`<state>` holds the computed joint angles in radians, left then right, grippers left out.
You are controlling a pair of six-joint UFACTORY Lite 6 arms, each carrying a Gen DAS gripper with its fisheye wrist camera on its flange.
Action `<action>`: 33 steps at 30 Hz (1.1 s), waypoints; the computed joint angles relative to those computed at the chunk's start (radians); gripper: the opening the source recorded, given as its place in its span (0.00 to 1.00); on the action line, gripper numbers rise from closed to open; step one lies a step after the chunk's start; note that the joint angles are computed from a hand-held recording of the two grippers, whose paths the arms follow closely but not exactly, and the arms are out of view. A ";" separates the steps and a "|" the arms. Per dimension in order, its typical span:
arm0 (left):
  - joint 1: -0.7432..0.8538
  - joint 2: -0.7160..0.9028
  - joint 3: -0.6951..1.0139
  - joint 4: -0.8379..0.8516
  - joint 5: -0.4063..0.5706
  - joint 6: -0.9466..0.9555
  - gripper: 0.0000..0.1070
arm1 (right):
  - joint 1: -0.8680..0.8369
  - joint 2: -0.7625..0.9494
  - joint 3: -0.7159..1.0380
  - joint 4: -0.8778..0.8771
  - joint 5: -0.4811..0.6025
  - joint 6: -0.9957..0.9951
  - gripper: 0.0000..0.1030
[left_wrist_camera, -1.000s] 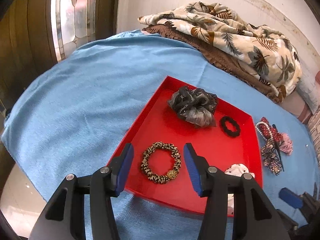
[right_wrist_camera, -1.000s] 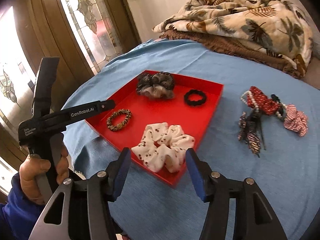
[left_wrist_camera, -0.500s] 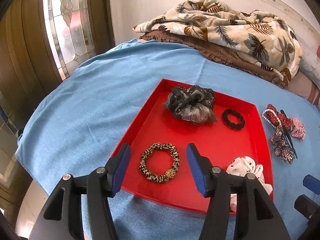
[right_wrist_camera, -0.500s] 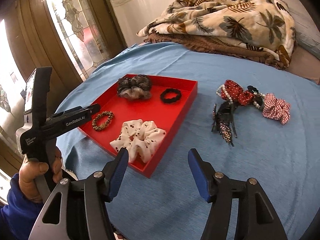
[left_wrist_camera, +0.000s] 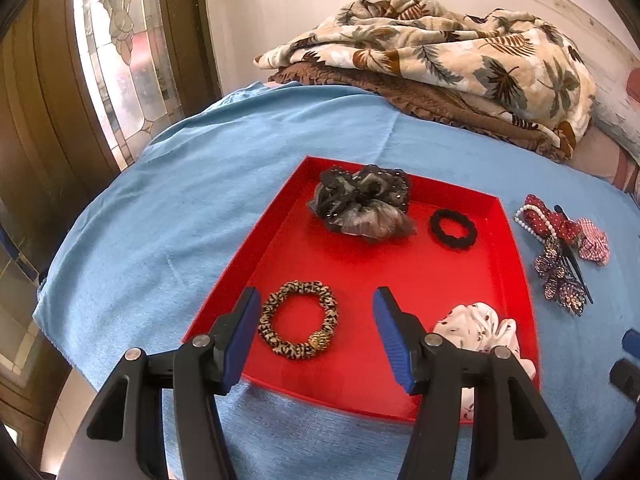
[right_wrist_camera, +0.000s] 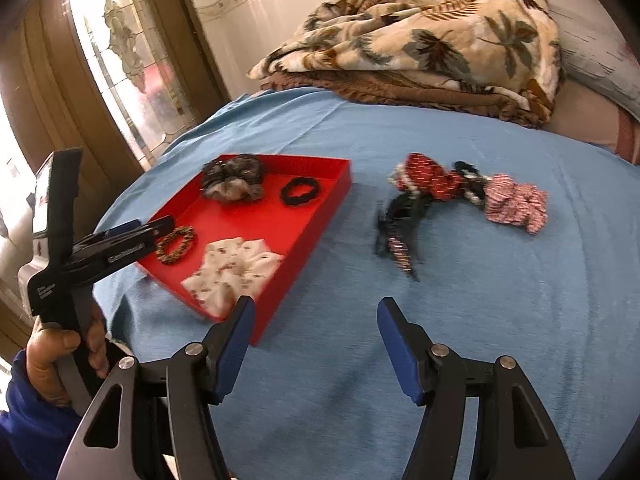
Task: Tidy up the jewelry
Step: 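Grasp the black claw clip with the left tool while the right tool grasps the plaid scrunchie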
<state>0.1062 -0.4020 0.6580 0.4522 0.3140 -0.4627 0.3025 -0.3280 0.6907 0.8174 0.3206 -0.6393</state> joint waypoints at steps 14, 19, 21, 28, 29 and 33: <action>-0.201 -0.182 -0.052 0.174 0.122 -0.234 0.54 | -0.553 0.059 0.035 0.165 0.200 -0.429 0.67; -0.432 -0.219 -0.016 0.289 0.260 -0.382 0.61 | -0.687 0.224 0.152 0.237 0.243 -0.537 0.68; -0.499 -0.176 0.034 0.279 0.276 -0.390 0.61 | -0.713 0.291 0.201 0.253 0.257 -0.552 0.68; -0.609 0.151 0.274 0.124 0.211 -0.313 0.62 | -0.719 0.535 0.407 0.317 0.305 -0.571 0.68; -0.624 0.211 0.316 0.113 0.197 -0.310 0.62 | -0.713 0.564 0.435 0.325 0.308 -0.571 0.68; -0.672 0.445 0.483 0.148 0.185 -0.359 0.62 | -0.674 0.670 0.540 0.327 0.283 -0.561 0.68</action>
